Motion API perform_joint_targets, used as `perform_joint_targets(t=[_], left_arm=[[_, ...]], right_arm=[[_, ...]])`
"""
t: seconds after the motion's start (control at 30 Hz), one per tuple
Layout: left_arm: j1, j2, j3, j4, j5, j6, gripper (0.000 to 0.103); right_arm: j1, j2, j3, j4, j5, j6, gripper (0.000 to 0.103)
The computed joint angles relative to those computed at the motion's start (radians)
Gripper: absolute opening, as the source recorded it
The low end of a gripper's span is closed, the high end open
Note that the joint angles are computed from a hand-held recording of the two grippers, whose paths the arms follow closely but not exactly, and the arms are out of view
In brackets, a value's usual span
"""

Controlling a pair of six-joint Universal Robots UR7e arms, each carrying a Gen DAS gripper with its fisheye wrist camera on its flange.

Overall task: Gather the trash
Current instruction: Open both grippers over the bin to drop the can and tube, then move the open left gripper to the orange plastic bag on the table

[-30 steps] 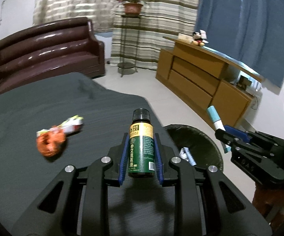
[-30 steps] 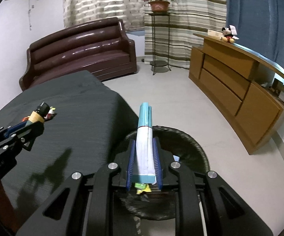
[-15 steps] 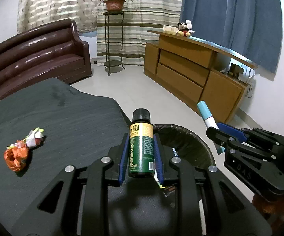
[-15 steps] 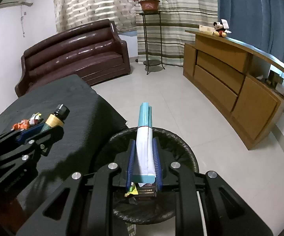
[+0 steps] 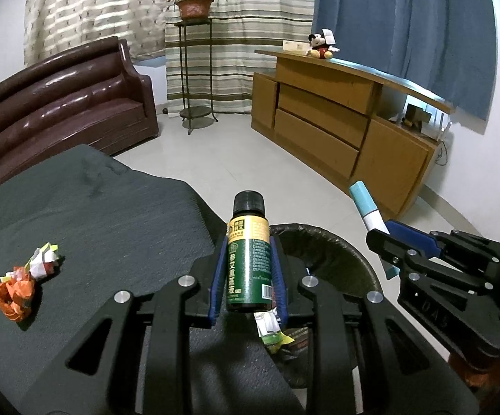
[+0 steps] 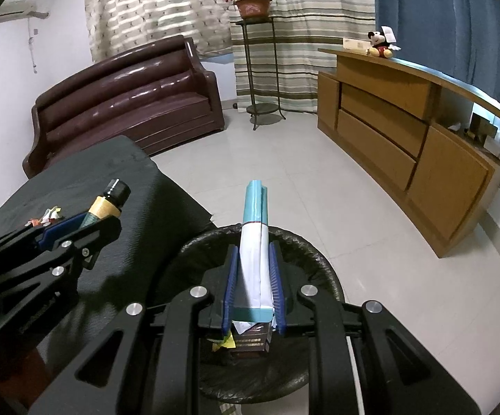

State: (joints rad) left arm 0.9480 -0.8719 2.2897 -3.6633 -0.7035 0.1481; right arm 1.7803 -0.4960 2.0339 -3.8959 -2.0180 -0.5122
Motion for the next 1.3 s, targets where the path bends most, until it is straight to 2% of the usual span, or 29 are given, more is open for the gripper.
perform_joint_targets(t=[0.27, 0.33, 0.43, 0.93, 1.0, 1.3], left_arm=[[0.006, 0.012, -0.019, 0.017, 0.006, -0.002, 0.024], [0.007, 0.013, -0.020, 0.011, 0.008, 0.001, 0.031], [0.007, 0.013, -0.021, 0.010, 0.010, 0.002, 0.037], [-0.004, -0.015, -0.005, -0.008, 0.038, -0.009, 0.052], [-0.004, -0.031, 0.009, -0.008, 0.052, -0.018, 0.052], [0.003, -0.123, 0.091, 0.010, 0.151, -0.067, 0.054]], right_arm=[[-0.010, -0.005, -0.008, 0.012, 0.005, 0.015, 0.021], [-0.013, -0.006, -0.007, 0.011, 0.006, 0.019, 0.021], [-0.016, -0.008, -0.008, 0.011, 0.007, 0.022, 0.027], [-0.004, -0.010, -0.005, 0.012, 0.011, 0.037, 0.028], [0.003, -0.009, -0.006, 0.022, 0.014, 0.040, 0.032], [0.053, 0.026, -0.038, 0.088, 0.035, 0.053, 0.037]])
